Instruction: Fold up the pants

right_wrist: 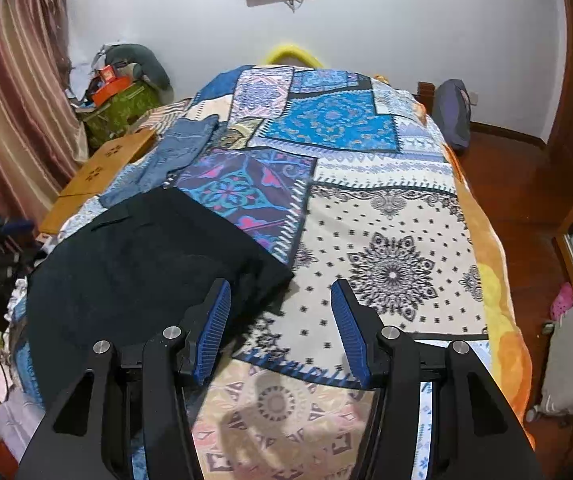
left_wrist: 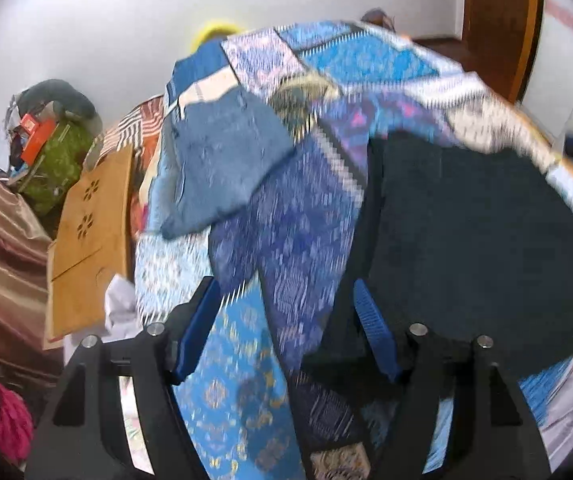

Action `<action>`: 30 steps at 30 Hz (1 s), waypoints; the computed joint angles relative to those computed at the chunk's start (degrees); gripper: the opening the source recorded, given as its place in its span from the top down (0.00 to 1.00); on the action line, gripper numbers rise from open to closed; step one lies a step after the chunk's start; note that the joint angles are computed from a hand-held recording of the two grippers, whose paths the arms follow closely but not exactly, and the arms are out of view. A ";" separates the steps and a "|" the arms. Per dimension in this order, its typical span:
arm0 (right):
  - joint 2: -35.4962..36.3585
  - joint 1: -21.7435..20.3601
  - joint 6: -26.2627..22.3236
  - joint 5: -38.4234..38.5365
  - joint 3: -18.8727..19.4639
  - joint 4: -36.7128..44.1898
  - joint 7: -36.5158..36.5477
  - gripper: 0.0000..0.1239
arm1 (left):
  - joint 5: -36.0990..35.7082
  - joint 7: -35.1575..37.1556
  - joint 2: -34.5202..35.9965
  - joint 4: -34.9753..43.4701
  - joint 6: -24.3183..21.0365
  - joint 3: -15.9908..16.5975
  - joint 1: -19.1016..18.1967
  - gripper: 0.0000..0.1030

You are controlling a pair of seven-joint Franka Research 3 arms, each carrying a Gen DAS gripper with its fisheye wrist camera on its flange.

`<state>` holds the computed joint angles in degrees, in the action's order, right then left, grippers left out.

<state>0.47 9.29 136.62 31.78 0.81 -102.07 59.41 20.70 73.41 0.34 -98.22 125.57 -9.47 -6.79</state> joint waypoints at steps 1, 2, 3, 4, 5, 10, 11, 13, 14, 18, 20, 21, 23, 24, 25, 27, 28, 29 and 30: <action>0.07 0.10 -0.10 0.54 0.10 -0.02 -0.13 0.60 | -0.53 0.15 0.73 1.16 0.42 0.09 0.10 0.27; 0.12 0.21 -0.28 1.18 0.21 -0.09 -0.17 0.60 | -1.37 0.68 2.04 3.10 0.96 0.17 0.21 0.26; 0.27 0.33 -0.61 1.92 0.32 -0.05 -0.31 0.60 | -2.60 1.88 3.97 5.88 0.85 0.11 0.22 0.26; 0.48 0.46 -0.93 2.59 0.43 0.04 -0.53 0.60 | -4.24 3.68 6.16 8.95 0.44 -0.07 0.18 0.26; 0.78 0.59 -1.21 2.90 0.54 0.20 -0.59 0.60 | -5.24 4.64 7.51 10.68 0.36 -0.22 0.08 0.26; 3.74 1.09 -2.93 3.55 1.18 2.02 0.84 0.60 | -12.32 13.19 18.28 23.47 -4.64 -1.62 -0.41 0.26; 4.24 1.00 -3.66 4.02 1.25 2.47 0.80 0.60 | -13.07 14.37 21.03 27.02 -7.56 -1.81 -0.73 0.26; 5.46 0.84 -5.06 5.11 1.52 3.41 0.09 0.60 | -14.12 15.86 26.18 33.57 -13.05 -1.98 -1.56 0.26; 5.89 0.81 -5.52 5.27 1.63 3.73 -0.08 0.60 | -14.68 16.33 26.65 33.84 -13.10 -2.02 -1.57 0.27; 6.79 0.76 -4.99 6.61 2.08 3.94 -0.47 0.61 | -17.15 19.39 25.66 30.76 -9.77 -2.86 -1.28 0.50; 6.61 0.65 -4.42 7.56 2.17 3.58 -0.88 0.64 | -14.24 18.72 24.59 29.00 -8.09 -1.87 -2.77 0.54; 6.27 0.67 -3.71 7.87 2.22 3.08 -1.30 0.65 | -12.05 18.25 23.74 27.59 -6.83 -1.34 -3.71 0.55; 5.28 0.84 -1.46 8.55 2.28 1.69 -2.11 0.72 | -8.40 17.15 22.03 24.74 -4.27 -0.67 -5.02 0.59; 4.78 0.91 -0.40 9.11 2.31 1.01 -2.80 0.73 | -7.38 16.92 21.30 23.66 -3.34 -0.58 -5.22 0.59; 4.35 0.99 0.58 9.80 2.34 0.48 -3.56 0.76 | -6.37 16.71 20.67 22.75 -2.36 -0.50 -5.39 0.60; 3.53 1.28 2.23 10.60 2.41 -0.26 -5.25 0.80 | -3.64 16.14 18.93 20.36 0.24 -0.31 -5.96 0.63; 3.19 1.51 2.92 10.39 2.45 -0.38 -6.04 0.82 | -3.00 16.09 18.71 20.17 0.66 -0.34 -6.04 0.63; 3.04 1.71 3.34 10.04 2.43 -0.30 -6.58 0.84 | -2.31 16.41 18.59 20.29 0.70 -0.40 -6.16 0.64; 2.90 1.89 3.70 9.61 2.42 -0.11 -7.24 0.84 | -1.74 16.54 18.54 20.55 0.90 -0.42 -6.27 0.64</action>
